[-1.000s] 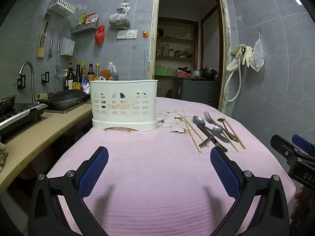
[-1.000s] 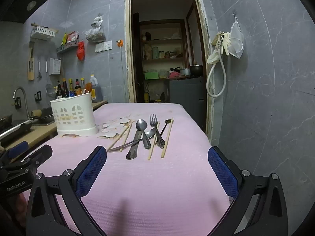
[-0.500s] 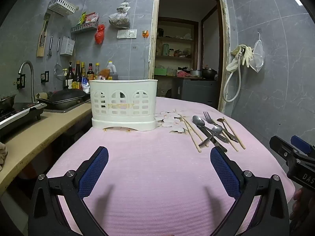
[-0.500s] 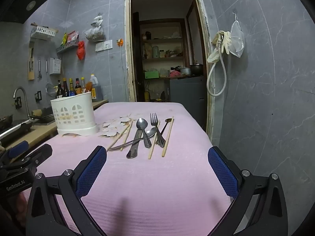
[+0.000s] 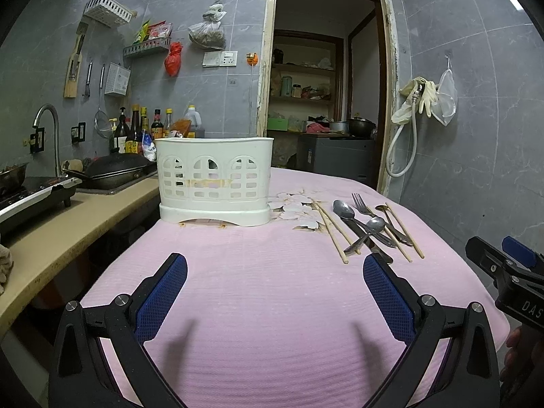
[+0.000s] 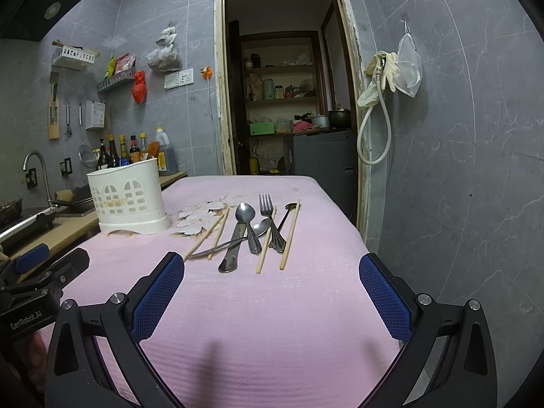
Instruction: Organize utensils
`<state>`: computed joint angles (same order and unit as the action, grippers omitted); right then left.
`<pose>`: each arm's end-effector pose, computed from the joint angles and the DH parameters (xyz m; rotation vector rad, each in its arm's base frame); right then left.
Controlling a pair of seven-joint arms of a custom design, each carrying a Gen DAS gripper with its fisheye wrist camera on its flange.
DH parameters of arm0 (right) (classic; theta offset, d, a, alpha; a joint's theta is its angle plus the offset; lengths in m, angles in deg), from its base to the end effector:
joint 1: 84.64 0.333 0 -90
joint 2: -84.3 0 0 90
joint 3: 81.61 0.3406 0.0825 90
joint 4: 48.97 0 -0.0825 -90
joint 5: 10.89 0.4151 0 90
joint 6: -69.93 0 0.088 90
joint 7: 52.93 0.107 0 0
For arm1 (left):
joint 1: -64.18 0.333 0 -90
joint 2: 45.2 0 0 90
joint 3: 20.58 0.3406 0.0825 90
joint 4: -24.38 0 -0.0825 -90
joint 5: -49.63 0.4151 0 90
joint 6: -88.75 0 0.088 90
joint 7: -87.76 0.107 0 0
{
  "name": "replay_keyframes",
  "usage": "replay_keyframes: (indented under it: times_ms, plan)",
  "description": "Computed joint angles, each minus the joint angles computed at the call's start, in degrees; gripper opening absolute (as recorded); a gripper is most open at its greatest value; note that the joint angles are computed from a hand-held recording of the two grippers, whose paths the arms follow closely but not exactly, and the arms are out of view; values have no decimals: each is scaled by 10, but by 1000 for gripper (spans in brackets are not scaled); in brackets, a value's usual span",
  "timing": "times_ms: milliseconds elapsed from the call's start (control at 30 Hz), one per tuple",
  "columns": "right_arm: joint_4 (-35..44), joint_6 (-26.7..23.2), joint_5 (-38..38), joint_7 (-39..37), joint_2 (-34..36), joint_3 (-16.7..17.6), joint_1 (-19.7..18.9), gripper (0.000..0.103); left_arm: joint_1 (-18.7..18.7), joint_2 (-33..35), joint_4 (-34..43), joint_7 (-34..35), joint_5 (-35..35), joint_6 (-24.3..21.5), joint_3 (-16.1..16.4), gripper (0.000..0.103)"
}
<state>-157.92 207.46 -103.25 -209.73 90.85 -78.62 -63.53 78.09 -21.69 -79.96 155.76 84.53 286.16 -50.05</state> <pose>0.6023 0.2601 0.4985 -1.1222 1.7528 -1.2301 0.6740 -0.1977 0.4956 -1.1747 1.8125 -1.3724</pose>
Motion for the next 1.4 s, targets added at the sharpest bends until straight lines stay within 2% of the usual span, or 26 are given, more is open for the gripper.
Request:
replay_keyframes:
  times_ms: [167,200,967,1400]
  plan:
    - [-1,1,0,1,-1,0,0,103,-9,-4,-5,-1,-3,4,9,102]
    - [-1,1,-1,1,-1,0,0,103,-1,4,4,-4,6,1,1,102]
    - [-3,3,1,2,-2,0,-1,103,1,5,4,-1,3,0,-2,102]
    - [-3,2,1,2,-2,1,-1,103,-5,4,3,0,-1,2,6,102]
